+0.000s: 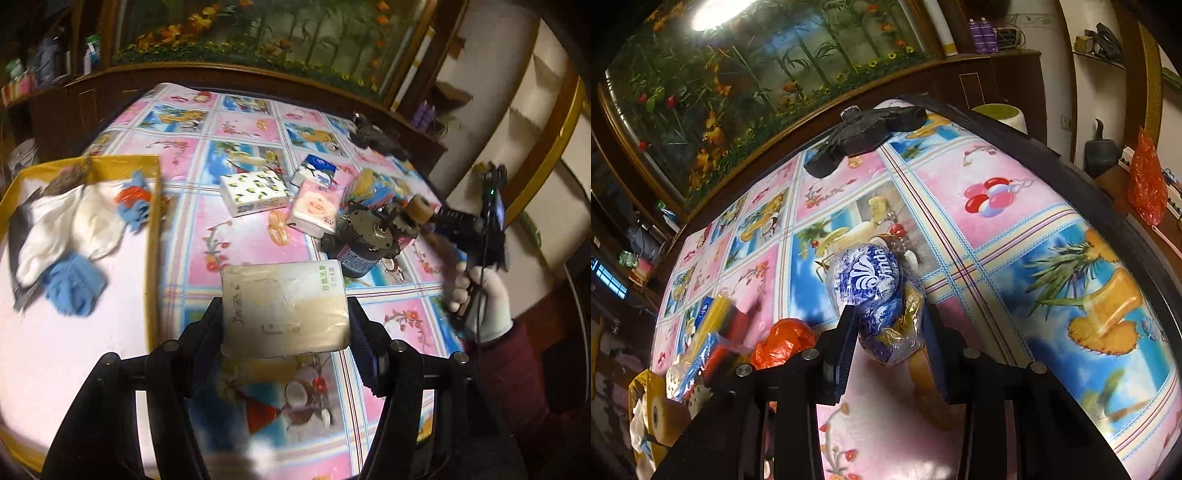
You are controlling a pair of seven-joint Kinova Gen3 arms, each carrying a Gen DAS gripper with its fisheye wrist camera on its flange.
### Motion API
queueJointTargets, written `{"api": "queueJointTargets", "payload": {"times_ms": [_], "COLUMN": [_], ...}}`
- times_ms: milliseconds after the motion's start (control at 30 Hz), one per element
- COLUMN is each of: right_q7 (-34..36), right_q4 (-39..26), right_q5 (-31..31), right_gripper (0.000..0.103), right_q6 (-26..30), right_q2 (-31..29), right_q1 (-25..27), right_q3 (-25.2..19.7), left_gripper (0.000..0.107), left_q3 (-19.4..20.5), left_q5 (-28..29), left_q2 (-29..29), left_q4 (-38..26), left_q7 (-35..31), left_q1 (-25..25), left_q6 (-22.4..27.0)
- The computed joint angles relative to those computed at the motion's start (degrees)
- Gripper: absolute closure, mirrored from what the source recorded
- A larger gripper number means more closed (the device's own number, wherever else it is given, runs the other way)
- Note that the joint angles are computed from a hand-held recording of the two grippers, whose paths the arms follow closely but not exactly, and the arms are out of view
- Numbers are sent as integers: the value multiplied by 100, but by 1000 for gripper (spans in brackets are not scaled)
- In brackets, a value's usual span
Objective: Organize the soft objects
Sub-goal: 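Grasp the beige tissue pack with the left tool while the right tool holds its packet, then carry the beige pack and blue-white packet into the tray and release both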
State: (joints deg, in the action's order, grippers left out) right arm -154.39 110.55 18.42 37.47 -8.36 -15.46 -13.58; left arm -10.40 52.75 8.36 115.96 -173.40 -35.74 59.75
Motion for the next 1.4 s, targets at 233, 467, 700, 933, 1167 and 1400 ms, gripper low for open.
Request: {"api": "queueJointTargets", "payload": {"times_ms": [233,467,700,933,1167,1400], "right_q7": [-698,-1082,-433,-381,-548,11], "right_q4": [-30,-88,-943,-1641,-2386,-3347], "right_q5": [707,971,725,818,1531,1611], "right_gripper": [68,68,68,68,67,67], "right_q6": [448,1146,1511,1127,1466,2018], "right_q2": [-89,-1043,-1129,-3,1235,2143], "right_q1": [-16,-220,-388,-1144,-2114,-2883], "right_q3": [-403,-1066,-2217,-2930,-3147,-2797], "left_gripper": [45,45,45,45,45,44], "left_q3": [-499,-603,-444,-343,-81,273], "left_q5": [372,659,654,571,273,43], "left_q2": [125,524,1040,1073,1379,1842], "left_q4": [-52,-215,-329,-533,-978,-1659], "left_q7": [-397,-759,-724,-553,71,952], "left_q1": [-943,-1639,-2093,-2112,-1796,-1824], "left_q6": [916,1042,1173,693,-101,-129]}}
